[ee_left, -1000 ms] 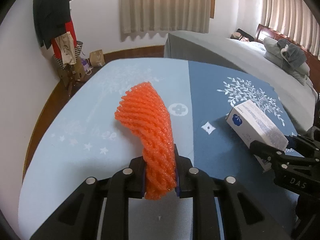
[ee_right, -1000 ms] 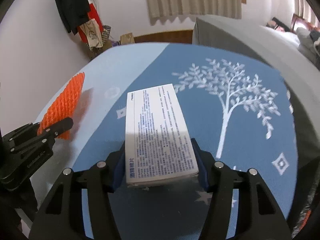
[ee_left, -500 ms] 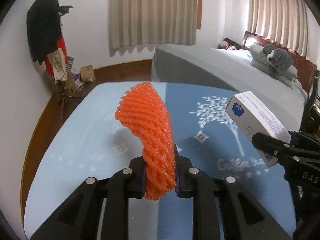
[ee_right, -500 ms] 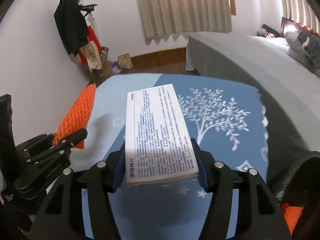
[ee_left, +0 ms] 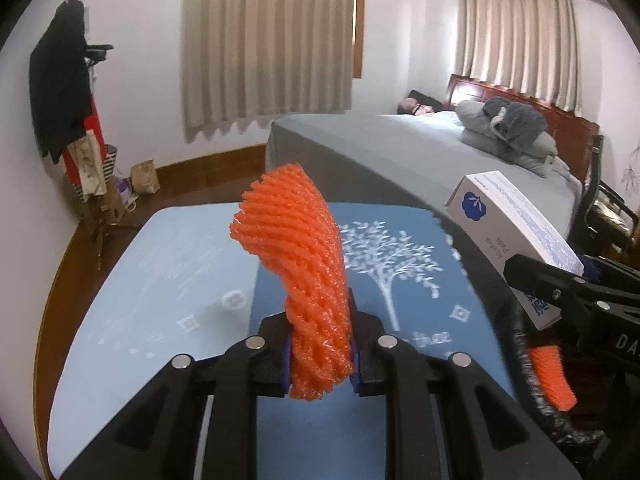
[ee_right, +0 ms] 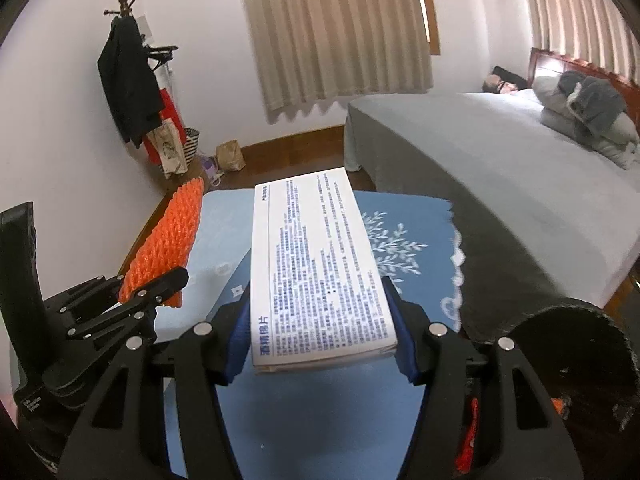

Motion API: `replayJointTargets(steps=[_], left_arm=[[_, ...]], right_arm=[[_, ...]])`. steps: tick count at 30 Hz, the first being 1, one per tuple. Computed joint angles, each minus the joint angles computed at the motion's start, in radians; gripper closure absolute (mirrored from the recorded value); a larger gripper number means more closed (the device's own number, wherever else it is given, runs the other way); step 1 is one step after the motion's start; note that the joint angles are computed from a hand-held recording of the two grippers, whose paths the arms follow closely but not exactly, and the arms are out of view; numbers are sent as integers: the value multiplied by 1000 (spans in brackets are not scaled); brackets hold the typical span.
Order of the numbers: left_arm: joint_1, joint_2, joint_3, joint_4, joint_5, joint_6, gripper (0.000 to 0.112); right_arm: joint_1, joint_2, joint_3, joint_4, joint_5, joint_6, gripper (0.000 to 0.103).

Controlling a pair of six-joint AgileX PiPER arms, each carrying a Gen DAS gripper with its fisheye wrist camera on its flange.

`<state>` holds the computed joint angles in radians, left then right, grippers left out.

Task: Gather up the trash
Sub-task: 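Lift and carry the orange mesh pad and white box over the bin with both tools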

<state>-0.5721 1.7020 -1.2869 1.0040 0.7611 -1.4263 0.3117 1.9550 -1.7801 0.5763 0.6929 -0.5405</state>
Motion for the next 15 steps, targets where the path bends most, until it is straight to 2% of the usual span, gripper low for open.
replayJointTargets(steps=[15], left_arm=[[-166,51,-129,8,50,31,92]], right_arm=[[-144,-233,254,84,-41,-104,46]])
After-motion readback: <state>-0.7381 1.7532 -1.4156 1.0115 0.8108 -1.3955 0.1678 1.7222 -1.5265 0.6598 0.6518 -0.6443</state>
